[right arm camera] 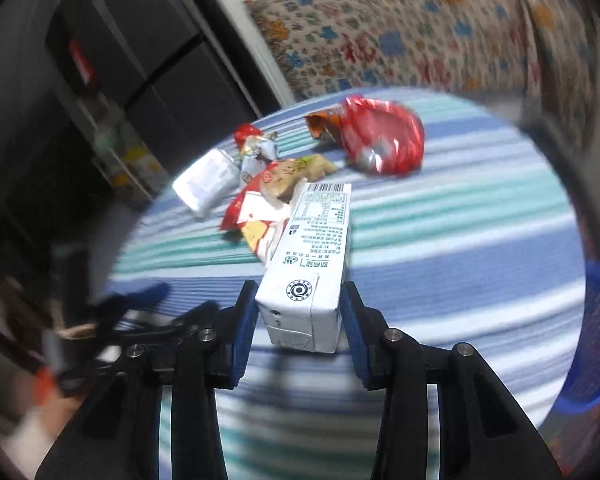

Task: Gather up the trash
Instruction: 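Grasp the white paper cup with left tool while right tool regrips the milk carton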

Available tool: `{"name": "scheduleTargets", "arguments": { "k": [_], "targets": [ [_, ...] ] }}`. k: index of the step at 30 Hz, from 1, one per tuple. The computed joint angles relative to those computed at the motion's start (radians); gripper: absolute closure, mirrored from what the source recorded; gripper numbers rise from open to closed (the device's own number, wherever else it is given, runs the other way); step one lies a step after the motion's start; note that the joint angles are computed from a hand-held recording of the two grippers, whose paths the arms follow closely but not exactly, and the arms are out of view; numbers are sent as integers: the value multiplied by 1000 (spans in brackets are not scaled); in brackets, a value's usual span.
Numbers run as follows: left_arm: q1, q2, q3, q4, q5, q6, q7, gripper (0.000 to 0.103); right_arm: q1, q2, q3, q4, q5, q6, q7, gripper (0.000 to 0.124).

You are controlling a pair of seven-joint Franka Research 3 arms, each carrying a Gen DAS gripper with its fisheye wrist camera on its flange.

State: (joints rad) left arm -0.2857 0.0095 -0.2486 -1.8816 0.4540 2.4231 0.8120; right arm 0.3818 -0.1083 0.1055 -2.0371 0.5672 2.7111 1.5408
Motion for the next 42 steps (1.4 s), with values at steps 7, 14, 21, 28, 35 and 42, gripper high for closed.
{"name": "scheduleTargets", "arguments": {
  "k": [7,14,21,28,35,42],
  "targets": [
    [-1,19,-1,9,-104,89,63,14,-64,-46,-31,-77,-33,-28,114,62],
    [-5,118,-4,114,-244,190,96,14,-111,-89,12,-109,-309,30,253,42],
    [-17,219,0,229,-270,202,65,15,-142,-115,44,-123,-492,60,297,40],
    [-5,225,14,214,-293,255,1,45,-149,-102,47,-113,-587,59,316,39],
    [-41,252,38,264,-172,202,-58,93,-161,-99,45,-111,-638,47,332,35],
    [2,94,5,133,-243,84,85,93,-107,-56,13,-76,-538,-16,200,32]
  ]
}}
